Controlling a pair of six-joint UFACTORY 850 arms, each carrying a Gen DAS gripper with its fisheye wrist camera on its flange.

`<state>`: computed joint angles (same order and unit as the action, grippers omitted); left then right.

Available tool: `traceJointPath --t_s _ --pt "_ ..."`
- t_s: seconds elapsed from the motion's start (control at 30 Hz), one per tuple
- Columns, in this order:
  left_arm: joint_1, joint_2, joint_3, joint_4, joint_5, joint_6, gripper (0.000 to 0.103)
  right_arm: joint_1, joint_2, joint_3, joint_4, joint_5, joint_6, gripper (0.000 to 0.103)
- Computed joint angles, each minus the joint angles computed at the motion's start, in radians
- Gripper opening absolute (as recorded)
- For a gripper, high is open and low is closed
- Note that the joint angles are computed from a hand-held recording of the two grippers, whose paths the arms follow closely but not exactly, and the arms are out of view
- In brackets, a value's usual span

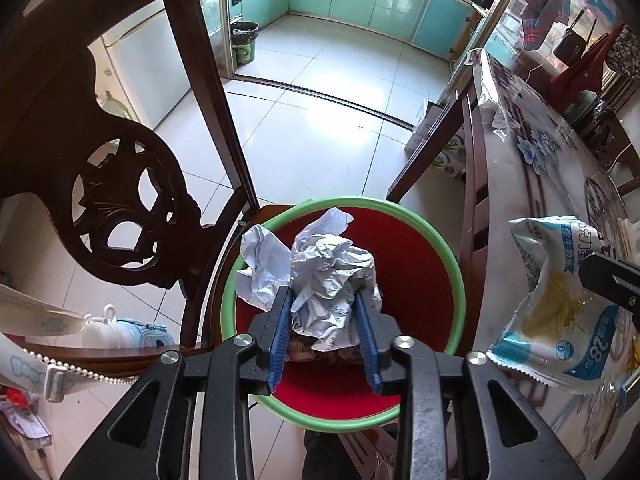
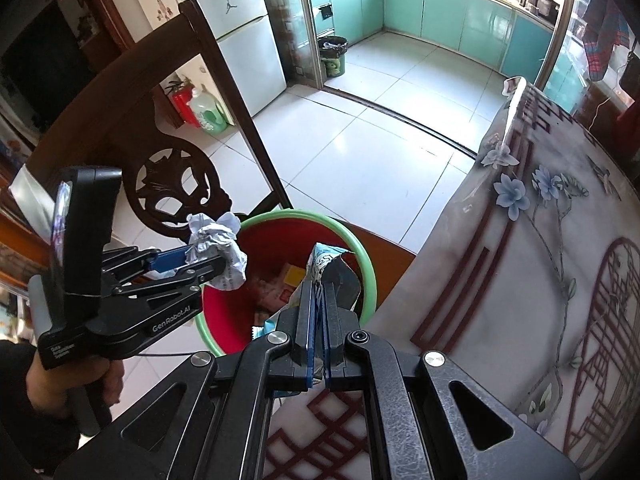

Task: Collect trash

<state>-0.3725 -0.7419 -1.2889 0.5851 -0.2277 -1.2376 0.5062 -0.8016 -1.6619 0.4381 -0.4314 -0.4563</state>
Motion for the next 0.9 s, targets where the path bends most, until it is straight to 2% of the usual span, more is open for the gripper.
traceJointPath --t_s 0.07,0.1,0.13,0.17,0.2,0.27,0.37,0.43,0.5,0.63,0.7,0.77,0.83,0.9 --pt "0.004 -0.008 -0.012 -0.063 -0.003 0.067 0.040 0.001 -0.006 -0.008 -0.009 -0.006 0.013 0.003" --pt "0.003 -0.011 -0.019 -0.070 -0.014 0.073 0.049 0.002 -0.007 -0.010 -0.018 -0.009 0.028 0.008" --pt "0.004 -0.011 -0.019 -0.056 -0.017 0.058 0.054 0.002 -0.008 -0.010 -0.017 -0.011 0.034 0.017" --pt "0.002 -0.008 -0.016 -0.027 -0.016 0.025 0.055 0.001 -0.004 -0.004 -0.009 -0.005 0.032 0.024" --pt "0.002 -0.005 -0.013 -0.013 -0.012 0.010 0.055 0.001 0.003 0.006 -0.010 0.008 0.034 0.036" --pt "-0.002 0.000 -0.010 0.010 -0.011 -0.014 0.055 0.000 0.023 0.033 -0.006 0.039 0.030 0.044" --pt "-0.008 0.005 -0.007 0.033 -0.018 -0.045 0.055 -0.003 0.043 0.055 -0.004 0.053 0.025 0.044" --pt "-0.013 0.011 -0.002 0.046 -0.015 -0.067 0.055 -0.007 0.061 0.077 0.000 0.067 0.024 0.047" --pt "-0.024 0.022 0.004 0.087 -0.014 -0.113 0.055 -0.011 0.082 0.106 0.018 0.084 0.009 0.055" --pt "-0.052 0.045 0.013 0.168 -0.021 -0.208 0.055 -0.022 0.132 0.172 0.048 0.121 -0.025 0.057" --pt "-0.073 0.064 0.019 0.232 -0.028 -0.288 0.055 -0.031 0.171 0.220 0.078 0.146 -0.063 0.062" --pt "-0.108 0.093 0.030 0.385 -0.050 -0.466 0.056 -0.043 0.213 0.270 0.158 0.175 -0.152 0.072" --pt "-0.140 0.119 0.035 0.497 -0.084 -0.606 0.067 -0.062 0.267 0.334 0.282 0.215 -0.291 0.080" --pt "-0.174 0.148 0.047 0.632 -0.104 -0.777 0.068 -0.086 0.322 0.396 0.436 0.245 -0.454 0.082"
